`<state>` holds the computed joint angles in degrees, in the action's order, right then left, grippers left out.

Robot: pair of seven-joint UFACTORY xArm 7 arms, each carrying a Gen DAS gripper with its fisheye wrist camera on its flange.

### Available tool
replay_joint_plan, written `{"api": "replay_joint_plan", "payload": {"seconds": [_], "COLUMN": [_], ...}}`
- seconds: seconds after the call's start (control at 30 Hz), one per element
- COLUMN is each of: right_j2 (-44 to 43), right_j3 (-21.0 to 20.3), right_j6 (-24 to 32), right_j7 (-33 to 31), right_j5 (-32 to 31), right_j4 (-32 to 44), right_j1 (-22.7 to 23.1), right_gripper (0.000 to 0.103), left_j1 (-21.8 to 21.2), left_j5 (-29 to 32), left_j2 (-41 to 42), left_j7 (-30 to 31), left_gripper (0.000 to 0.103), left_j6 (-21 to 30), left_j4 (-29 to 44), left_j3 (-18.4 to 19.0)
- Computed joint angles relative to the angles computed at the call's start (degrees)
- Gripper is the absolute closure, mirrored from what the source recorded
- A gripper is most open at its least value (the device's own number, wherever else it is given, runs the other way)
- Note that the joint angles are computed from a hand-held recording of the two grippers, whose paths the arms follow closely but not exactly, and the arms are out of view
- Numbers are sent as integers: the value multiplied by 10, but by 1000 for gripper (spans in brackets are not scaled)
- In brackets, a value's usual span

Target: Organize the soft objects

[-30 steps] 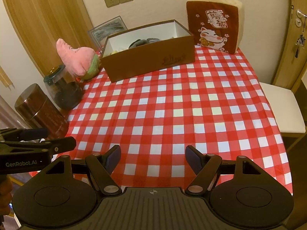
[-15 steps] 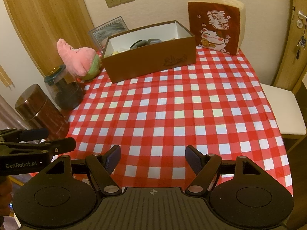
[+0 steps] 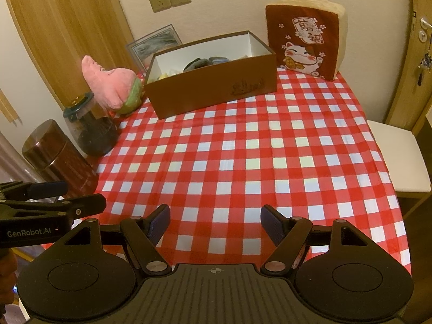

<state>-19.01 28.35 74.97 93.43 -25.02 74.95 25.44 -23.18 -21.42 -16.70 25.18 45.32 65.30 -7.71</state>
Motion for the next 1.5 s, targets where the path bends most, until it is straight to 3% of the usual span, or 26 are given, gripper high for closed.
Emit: {"api": "replay_joint_plan", "payload": {"seconds": [1.5], "right_j2": [-12], "right_j3": [3], "right_j6": [-1], "right_j7": [-6], "right_j5": [7], "right_j4": [-7], "right_j1": [-9], "right_gripper": [29], "left_j1": [-4], "left_j5": [-2], "left_j2": [1], "left_j7": [3], "left_gripper": [24], "left_j6": [-4], "left_j4": [0], "left_j3": [-1]}}
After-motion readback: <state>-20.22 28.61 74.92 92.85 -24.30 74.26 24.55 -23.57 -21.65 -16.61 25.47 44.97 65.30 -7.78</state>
